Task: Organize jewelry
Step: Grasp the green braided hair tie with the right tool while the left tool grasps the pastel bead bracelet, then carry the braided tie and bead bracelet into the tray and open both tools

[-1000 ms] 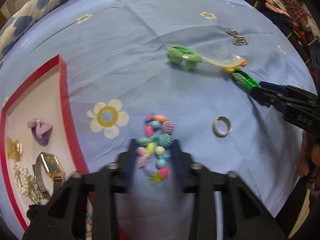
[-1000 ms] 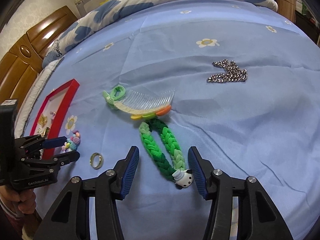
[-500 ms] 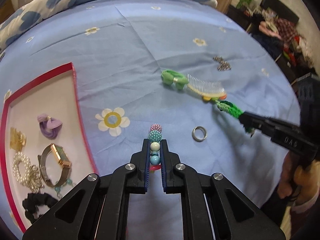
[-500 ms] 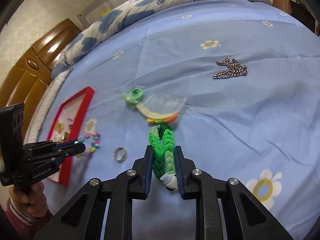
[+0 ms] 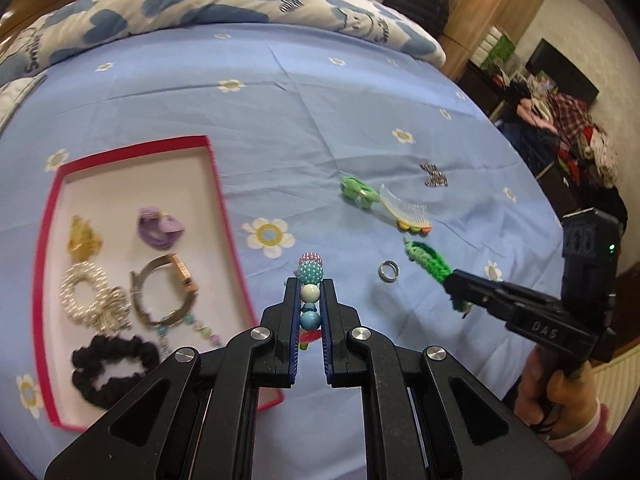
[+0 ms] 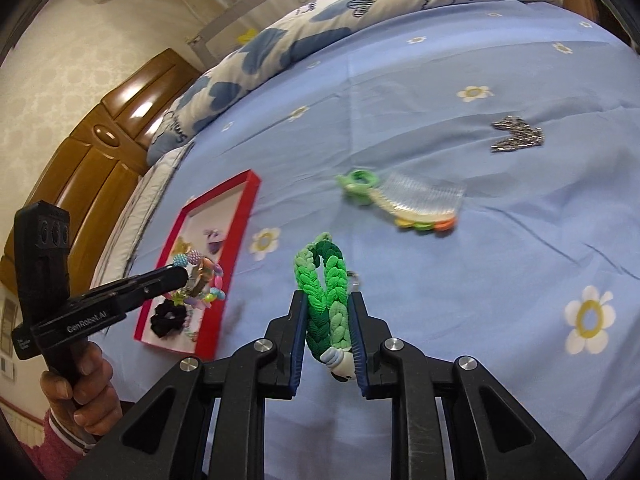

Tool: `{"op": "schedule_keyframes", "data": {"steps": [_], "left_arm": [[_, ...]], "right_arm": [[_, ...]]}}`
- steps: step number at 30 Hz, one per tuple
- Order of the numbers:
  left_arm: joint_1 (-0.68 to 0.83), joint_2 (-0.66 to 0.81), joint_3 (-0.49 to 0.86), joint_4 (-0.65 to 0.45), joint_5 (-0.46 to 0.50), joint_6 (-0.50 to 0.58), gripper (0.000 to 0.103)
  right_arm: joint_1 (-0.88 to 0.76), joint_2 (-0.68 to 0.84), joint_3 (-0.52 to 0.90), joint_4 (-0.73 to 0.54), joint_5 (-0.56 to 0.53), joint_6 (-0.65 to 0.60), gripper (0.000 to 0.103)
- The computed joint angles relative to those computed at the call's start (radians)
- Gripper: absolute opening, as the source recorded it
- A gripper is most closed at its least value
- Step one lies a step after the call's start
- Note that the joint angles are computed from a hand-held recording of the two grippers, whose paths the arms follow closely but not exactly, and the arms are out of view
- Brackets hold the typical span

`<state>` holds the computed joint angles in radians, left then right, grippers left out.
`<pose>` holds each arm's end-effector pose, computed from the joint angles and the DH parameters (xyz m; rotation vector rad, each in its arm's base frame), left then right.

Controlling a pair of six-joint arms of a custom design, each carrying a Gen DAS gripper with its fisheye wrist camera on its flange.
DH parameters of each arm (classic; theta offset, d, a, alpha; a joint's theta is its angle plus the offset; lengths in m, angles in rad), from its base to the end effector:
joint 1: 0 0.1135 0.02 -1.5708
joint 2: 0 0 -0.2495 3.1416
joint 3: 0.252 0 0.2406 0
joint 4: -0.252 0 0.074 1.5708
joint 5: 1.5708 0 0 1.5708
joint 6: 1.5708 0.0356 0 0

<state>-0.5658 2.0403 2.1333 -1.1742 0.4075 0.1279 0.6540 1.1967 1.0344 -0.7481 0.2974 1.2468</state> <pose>0.3381 -0.2314 0.3232 1.0379 2.4657 -0.6838 0.1926 0.1345 0.2820 0.8471 2.3373 0.4762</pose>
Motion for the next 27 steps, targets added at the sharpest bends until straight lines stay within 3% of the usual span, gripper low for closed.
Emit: {"op": "schedule_keyframes", "data": {"steps": [14, 27], "left_arm": [[0.175, -0.109, -0.152, 0.042, 0.023, 0.019, 0.008], [0.279, -0.094, -0.176, 0.064, 0.027, 0.019, 0.008]], "right_arm": [[0.046, 0.23, 0.178, 0.093, -0.047, -0.055, 0.02], [0.042, 0.456, 0.399, 0.128, -0.107, -0.14, 0.02]]}}
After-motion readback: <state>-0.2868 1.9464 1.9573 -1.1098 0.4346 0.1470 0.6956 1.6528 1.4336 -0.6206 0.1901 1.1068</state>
